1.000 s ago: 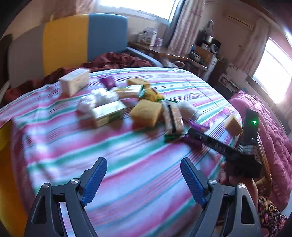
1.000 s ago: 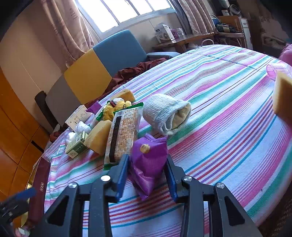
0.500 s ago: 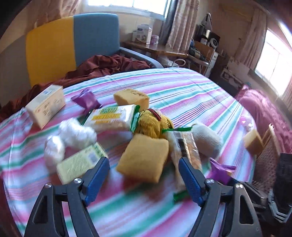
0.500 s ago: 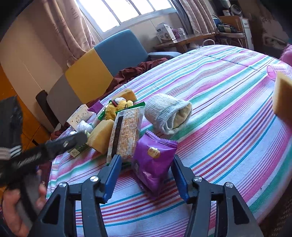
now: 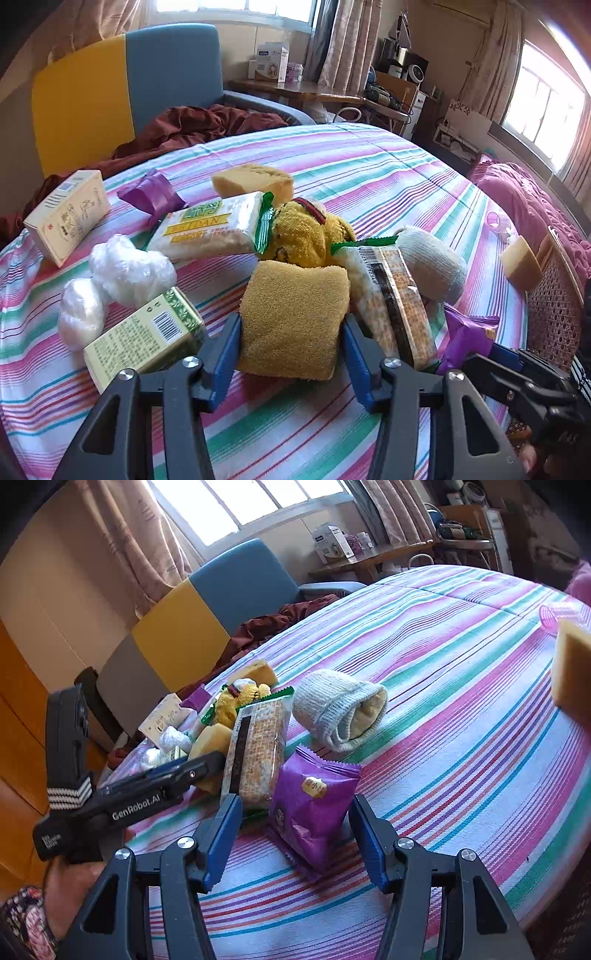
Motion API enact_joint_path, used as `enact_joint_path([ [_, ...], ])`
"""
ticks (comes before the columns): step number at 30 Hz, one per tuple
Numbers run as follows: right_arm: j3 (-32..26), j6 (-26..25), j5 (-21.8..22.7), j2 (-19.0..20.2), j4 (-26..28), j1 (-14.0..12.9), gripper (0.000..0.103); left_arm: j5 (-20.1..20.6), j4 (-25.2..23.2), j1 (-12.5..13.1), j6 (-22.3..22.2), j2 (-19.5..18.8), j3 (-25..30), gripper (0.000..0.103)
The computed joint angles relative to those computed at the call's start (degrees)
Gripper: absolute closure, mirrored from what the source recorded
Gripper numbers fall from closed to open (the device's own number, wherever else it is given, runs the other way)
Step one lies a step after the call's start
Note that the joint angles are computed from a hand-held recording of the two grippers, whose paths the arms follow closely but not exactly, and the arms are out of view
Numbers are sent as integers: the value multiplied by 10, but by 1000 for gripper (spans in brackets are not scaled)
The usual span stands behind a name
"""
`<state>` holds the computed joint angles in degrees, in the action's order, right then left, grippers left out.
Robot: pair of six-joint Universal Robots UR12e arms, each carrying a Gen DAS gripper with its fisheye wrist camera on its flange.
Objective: Organize objects
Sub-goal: 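Grasp the yellow sponge with the left tool while the right tool holds the purple bag, then carry the sponge into the gold tray and open the left tool while the right tool carries the bag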
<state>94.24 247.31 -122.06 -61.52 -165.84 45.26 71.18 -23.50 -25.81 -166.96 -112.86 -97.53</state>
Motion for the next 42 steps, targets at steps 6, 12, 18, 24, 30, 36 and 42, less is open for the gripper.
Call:
enact_joint_path([
  [6,2,2,10,0,1,-3,63,-2,8,7,-18,25,-29,54],
  [12,0,9,3,-3,7,-1,64,-33,39,29,-51,65,-68,54],
  [18,-14,-15,-9,-6,29,6,64,-62,74,59,-72,111,-112,54],
  [24,-46,-75,-10,3,38,17,64,-60,95,96,-102,148,-149,54],
  [30,-93,-140,4,25,30,29,64,-34,100,133,-117,179,-183,54],
  [36,-135,-183,37,48,35,37,64,17,96,167,-142,200,-210,54],
  [42,-173,-214,69,69,34,44,64,66,66,216,-182,215,-228,54],
])
